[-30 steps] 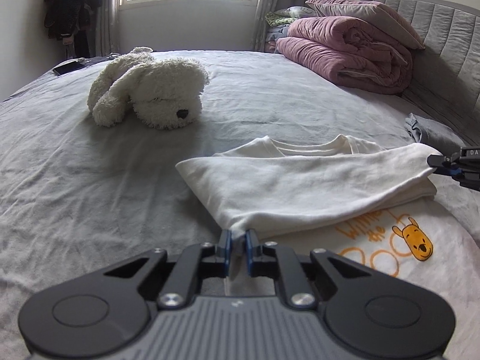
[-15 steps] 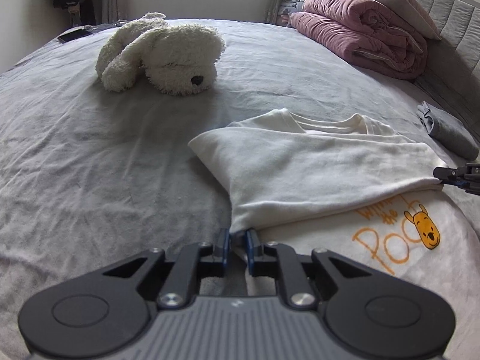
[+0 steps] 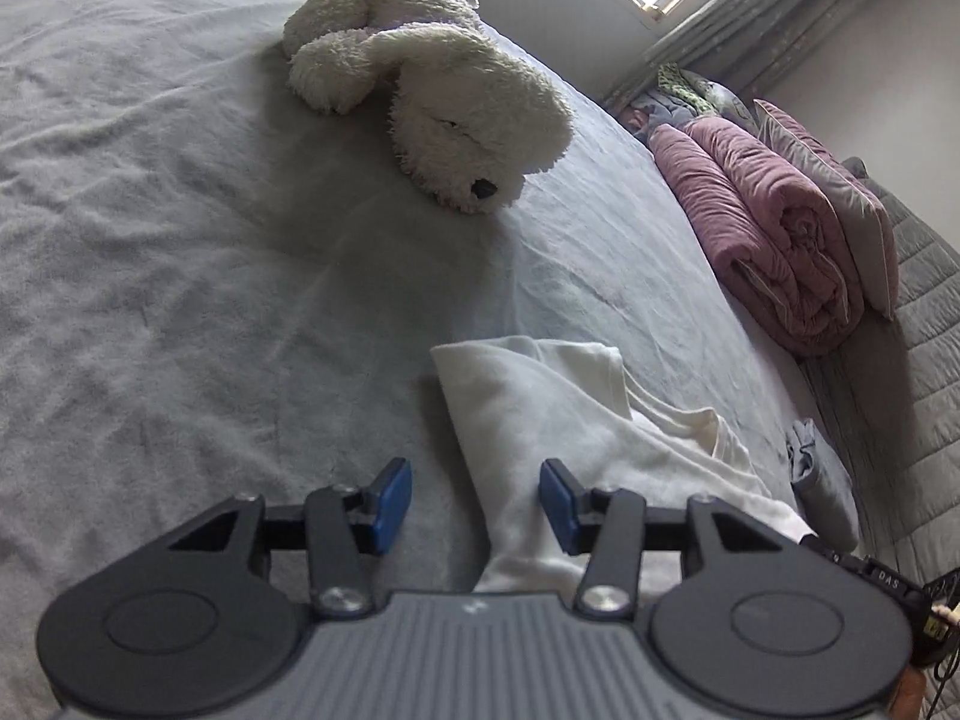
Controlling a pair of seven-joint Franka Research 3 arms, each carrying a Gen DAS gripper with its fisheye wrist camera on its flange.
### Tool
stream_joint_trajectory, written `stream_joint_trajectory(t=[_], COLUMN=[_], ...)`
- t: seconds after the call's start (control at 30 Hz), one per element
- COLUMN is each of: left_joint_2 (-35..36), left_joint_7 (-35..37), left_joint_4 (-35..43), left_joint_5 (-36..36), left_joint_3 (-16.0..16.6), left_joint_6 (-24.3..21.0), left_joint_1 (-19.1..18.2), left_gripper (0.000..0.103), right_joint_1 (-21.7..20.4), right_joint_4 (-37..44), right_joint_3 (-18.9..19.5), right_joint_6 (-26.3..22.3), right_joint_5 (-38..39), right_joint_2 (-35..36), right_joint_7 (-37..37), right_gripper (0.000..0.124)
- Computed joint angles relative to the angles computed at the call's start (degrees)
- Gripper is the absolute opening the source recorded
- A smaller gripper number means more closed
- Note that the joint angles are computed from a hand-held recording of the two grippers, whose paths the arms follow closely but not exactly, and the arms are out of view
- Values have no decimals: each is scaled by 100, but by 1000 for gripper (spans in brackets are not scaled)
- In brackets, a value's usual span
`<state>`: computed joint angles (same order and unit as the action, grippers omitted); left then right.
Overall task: Fold clothes
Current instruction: 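Lay the held sleeve across the folded white shirt with the right gripper, then open the right gripper and pull both grippers back from the shirt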
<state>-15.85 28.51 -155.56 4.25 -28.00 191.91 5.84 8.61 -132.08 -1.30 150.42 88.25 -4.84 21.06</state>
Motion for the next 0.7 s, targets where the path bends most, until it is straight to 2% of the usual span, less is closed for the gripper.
stream_joint_trajectory(t=[0.1, 0.23, 0.3, 0.4, 0.5, 0.6, 0.7], left_joint_2=[129, 265, 301, 224, 93, -102, -259], left_joint_7=[83, 548, 801, 1191, 1450, 1419, 1341], left_joint_4=[18, 187, 253, 341, 369, 374, 334], left_joint_5=[-371, -1004, -1269, -1790, -2112, -2056, -1800], left_joint_3=[-561, -1292, -1570, -2243, -2670, -2804, -2937], left_joint_6=[332, 460, 514, 575, 652, 492, 602], left_joint_1=[531, 1143, 1371, 1909, 2271, 2441, 2603], left_gripper=[44, 27, 23, 22, 23, 23, 23], right_joint_1=[-54, -85, -87, -30, -1, 25, 24], right_joint_4=[135, 319, 393, 397, 352, 373, 367], right_joint_3=[-43, 2, 44, 144, 160, 171, 173], right_joint_6=[-204, -137, -56, 314, 542, 772, 804], right_joint_5=[-103, -106, -83, 93, 594, 535, 322], right_joint_2=[126, 349, 459, 462, 378, 441, 480], right_joint_7=[187, 259, 265, -78, -583, -580, -400], right_gripper=[34, 34, 33, 7, 6, 6, 9])
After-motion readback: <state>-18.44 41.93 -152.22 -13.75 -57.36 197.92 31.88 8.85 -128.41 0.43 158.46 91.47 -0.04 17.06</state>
